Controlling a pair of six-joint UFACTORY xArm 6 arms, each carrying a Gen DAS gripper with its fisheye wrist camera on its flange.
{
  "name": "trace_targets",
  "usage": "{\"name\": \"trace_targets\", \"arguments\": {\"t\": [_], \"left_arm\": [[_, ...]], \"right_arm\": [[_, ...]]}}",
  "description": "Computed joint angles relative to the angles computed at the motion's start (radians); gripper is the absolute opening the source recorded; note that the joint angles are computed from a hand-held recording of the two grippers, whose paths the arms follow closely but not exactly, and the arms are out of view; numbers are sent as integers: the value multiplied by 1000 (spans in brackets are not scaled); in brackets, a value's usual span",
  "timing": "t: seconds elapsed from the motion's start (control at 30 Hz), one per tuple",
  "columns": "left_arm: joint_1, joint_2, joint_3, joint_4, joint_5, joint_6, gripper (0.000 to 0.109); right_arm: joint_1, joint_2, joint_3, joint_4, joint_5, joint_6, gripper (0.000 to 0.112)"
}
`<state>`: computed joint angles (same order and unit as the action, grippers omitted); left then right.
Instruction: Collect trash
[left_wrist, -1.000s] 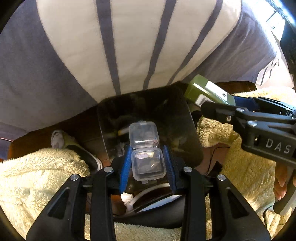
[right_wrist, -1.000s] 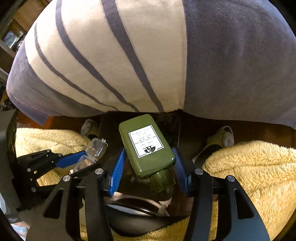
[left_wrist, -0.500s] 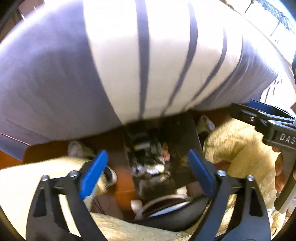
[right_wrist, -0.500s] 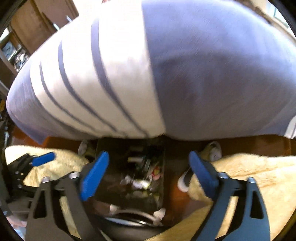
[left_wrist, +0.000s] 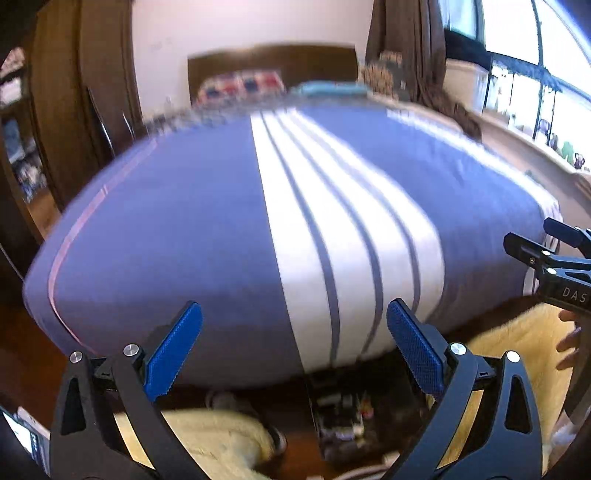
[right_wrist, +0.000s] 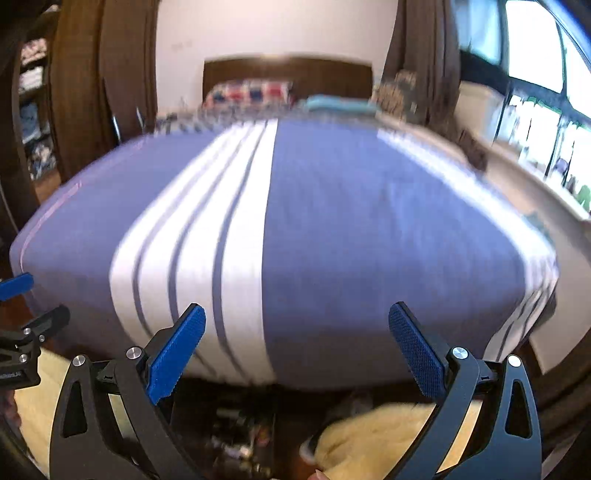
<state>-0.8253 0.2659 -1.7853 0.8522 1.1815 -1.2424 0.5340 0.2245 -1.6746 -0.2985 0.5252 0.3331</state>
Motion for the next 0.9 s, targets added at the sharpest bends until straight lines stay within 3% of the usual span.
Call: {"name": "trace_targets", "arguments": {"t": [0.17, 0.43, 0.9], "left_arm": [[-37, 49, -152, 144, 95, 23, 95], [-101, 150, -349, 264, 212, 59, 95], [-106, 117, -286, 228, 211, -42, 95]], "right_arm": [[0, -1, -75, -35, -16, 22, 100], [-1, -27, -91, -143, -47, 132, 99], [1, -79, -22, -254, -20, 265, 100]]}}
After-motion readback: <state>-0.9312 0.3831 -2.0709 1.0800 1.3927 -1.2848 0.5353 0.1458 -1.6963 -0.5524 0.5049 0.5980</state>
